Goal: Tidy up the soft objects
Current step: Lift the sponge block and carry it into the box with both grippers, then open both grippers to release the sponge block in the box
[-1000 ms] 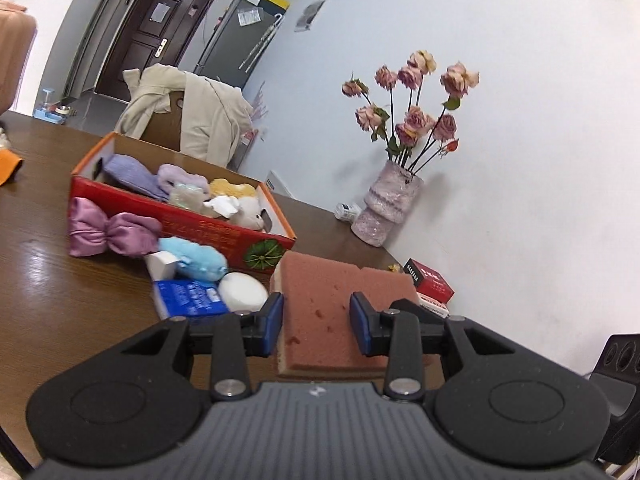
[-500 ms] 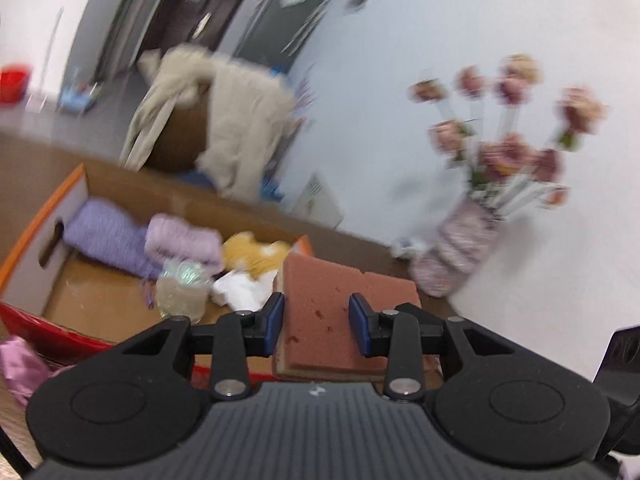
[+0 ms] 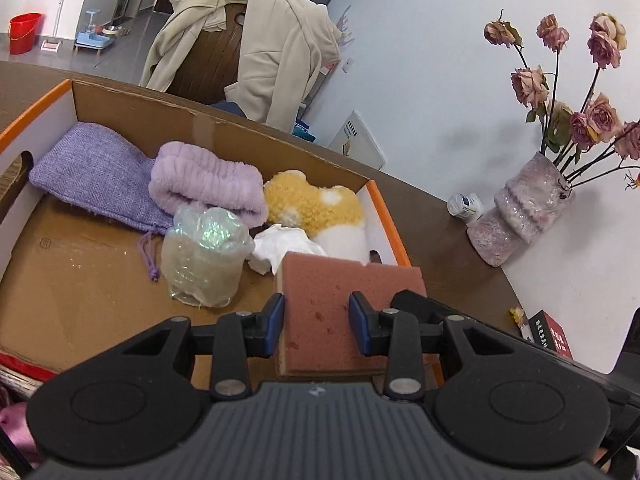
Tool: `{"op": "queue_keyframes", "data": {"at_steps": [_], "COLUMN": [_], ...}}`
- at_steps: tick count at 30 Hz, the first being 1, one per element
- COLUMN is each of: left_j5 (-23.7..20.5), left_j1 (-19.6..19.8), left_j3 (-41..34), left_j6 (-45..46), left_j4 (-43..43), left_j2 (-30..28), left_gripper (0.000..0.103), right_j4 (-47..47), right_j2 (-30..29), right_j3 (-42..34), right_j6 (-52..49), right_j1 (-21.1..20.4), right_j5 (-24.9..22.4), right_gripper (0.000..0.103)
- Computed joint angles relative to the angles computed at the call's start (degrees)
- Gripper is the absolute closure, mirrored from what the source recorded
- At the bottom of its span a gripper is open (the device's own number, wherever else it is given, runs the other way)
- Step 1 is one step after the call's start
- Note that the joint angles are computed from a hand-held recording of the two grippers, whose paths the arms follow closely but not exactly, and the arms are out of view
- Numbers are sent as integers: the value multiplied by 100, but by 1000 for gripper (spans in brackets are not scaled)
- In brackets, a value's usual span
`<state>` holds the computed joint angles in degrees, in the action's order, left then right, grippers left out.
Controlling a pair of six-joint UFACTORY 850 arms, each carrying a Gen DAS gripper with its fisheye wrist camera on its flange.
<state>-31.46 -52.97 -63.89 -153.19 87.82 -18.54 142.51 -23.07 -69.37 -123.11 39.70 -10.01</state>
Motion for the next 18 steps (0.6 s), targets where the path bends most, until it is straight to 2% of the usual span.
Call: {"op": "queue_keyframes", "data": {"at_steps": [2, 4, 5, 9, 15, 18], "left_j5": [83, 71, 108, 174, -522, -1153], "left_j1": [26, 41, 66, 73, -308, -646], "left_j3": [31, -10, -51, -116, 46, 268], "left_j6": [-120, 83, 206, 588, 1149, 1397], "left_j4": [156, -64, -193, -487, -663, -779], "left_j2": [-5, -55, -98, -139, 279, 673], "left_gripper": [67, 68, 68, 68, 68, 66], "right_j4": [695, 785, 658, 1072, 1705, 2295], "right_j2": [38, 80, 111, 251, 656, 966], "right_j3": [74, 140, 165, 235, 487, 695], "right_j6": [-740, -751, -606, -1068, -1712, -2431], "right_j1": [8, -7, -14, 23, 68, 140], "right_j5": [-41, -204, -253, -260, -145, -102], "right_gripper": [70, 63, 62, 62, 61, 57]}}
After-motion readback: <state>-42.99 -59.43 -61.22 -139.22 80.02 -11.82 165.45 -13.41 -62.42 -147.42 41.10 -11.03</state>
